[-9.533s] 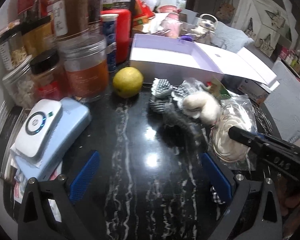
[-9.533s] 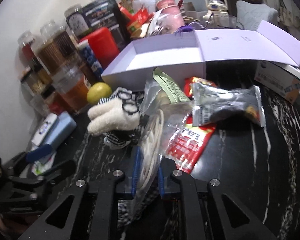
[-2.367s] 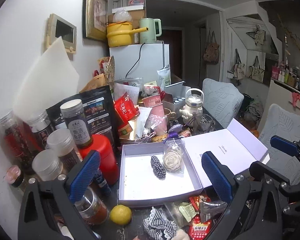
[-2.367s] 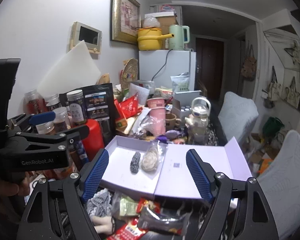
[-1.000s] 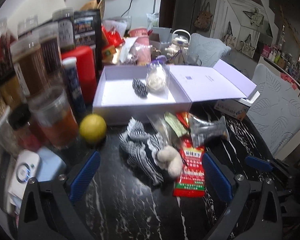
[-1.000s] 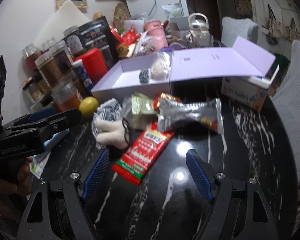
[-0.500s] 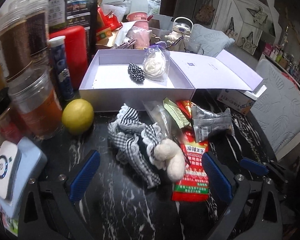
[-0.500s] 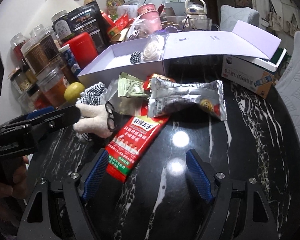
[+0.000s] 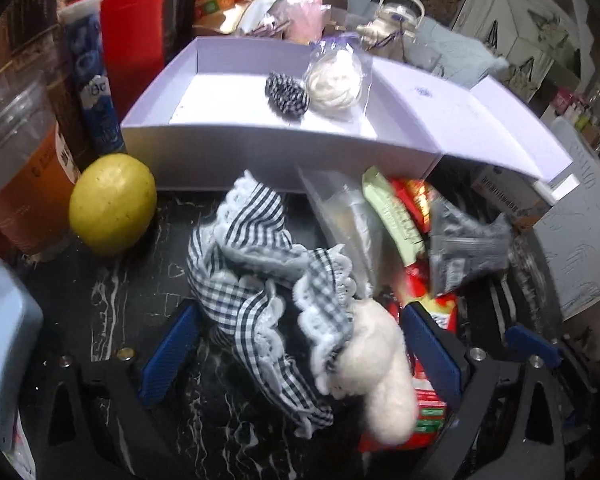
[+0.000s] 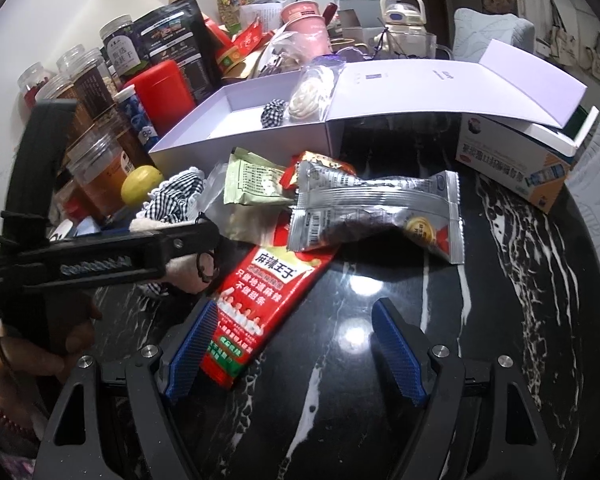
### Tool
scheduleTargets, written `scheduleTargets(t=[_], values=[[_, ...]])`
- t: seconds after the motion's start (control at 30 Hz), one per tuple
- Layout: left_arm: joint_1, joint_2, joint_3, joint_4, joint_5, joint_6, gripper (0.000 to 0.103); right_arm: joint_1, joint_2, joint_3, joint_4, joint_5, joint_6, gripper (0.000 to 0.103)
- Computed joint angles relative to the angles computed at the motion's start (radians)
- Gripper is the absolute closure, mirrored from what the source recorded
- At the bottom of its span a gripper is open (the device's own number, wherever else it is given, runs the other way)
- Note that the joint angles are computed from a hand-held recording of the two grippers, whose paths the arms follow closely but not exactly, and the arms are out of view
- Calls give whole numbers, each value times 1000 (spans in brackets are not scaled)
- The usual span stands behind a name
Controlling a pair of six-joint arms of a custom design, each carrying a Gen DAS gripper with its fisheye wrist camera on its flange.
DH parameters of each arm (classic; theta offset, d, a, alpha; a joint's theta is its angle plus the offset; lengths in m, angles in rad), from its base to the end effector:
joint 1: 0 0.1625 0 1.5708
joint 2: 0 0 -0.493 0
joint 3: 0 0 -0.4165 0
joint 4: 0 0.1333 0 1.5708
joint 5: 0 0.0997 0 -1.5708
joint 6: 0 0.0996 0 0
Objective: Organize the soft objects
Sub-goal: 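Move the left gripper back to the gingham lace cloth item, then grasp the gingham lace cloth item with the left gripper and lift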
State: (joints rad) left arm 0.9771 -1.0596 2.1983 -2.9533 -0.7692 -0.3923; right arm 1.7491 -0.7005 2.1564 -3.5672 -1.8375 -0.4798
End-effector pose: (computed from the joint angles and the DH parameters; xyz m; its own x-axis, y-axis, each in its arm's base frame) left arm -0.1262 -0.5531 0.1711 -0.8299 -0.0808 -0.5520 0.2441 0.8371 -0.4896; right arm 0.2046 -0.5317 0.0355 -0.7933 -0.4229 0.4380 -0.5842 0.7312 -0.3521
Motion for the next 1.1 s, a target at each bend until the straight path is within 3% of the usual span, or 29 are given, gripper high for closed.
scheduleTargets(t=[0.13,0.33,0.63,0.93,1.1], values=[[0,11,6,-17,2,34,27,-3,0,-9,33,3,16,23],[-22,-16,44,-41,22,56,39,7,6,-9,22,-14,23,23],[-79,-130,157,38,56,-42,39,12,38,-42,57,-50,58,23],[-100,-209,227,72,91,-116,39,51,98,-94,47,-132,89,23],[-93,-216,240,52,86,-125,39,84,144,-131,19,-223,74,23]])
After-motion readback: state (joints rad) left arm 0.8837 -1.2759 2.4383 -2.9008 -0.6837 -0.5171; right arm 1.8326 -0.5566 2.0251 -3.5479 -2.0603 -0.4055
